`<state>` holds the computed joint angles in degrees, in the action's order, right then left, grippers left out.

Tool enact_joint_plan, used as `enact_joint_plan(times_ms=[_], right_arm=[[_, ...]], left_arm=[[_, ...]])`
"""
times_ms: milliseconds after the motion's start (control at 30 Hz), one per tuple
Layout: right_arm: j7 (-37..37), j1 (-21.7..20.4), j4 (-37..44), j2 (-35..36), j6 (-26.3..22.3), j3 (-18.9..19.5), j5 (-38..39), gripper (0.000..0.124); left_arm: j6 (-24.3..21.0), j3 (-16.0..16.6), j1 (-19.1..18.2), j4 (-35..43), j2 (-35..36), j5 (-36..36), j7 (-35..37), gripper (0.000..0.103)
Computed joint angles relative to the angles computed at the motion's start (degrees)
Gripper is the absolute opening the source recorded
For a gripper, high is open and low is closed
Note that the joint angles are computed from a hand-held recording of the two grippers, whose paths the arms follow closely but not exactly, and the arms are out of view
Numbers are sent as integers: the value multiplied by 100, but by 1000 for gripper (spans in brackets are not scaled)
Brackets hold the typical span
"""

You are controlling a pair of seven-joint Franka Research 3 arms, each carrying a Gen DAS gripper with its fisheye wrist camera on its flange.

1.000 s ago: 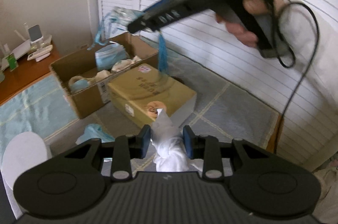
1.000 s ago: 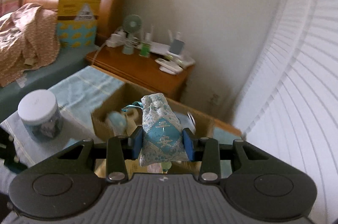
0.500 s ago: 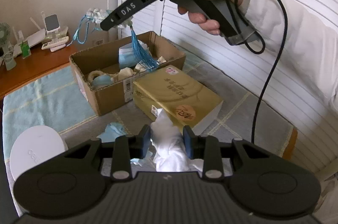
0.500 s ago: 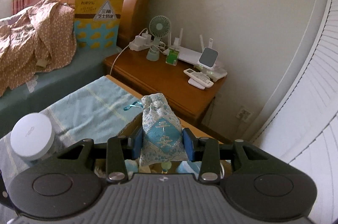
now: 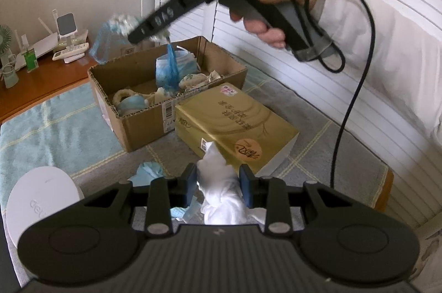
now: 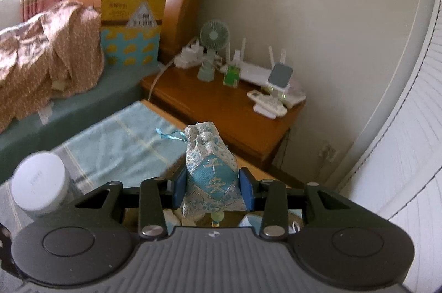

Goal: Organize soft objects
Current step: 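Carry the pouch over the box and open the right tool, then carry the white cloth over the box and open the left tool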

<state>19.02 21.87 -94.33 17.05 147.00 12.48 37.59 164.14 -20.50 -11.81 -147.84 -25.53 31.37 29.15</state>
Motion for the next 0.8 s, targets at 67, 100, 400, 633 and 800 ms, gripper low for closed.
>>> enact_joint_plan(times_ms=[67,100,400,633,800], right_arm=[[238,71,67,79,-121,-96,-284,48],[332,100,38,83,-91,-124,-390,52],[180,-77,-891,-543,586,-76,156,98],[274,-13,-2143,-1352,1421,-255,429,103],[319,51,-2807,-1763,1683,-404,689,103]], left_arm=[[-9,3,4,1,-9,8,-3,32],[-18,-3,12,8,-12,17,-9,32],[-89,-13,174,133,8,161,-116,32],[-198,-7,461,395,108,442,-258,32],[-332,44,737,807,431,792,-288,32]])
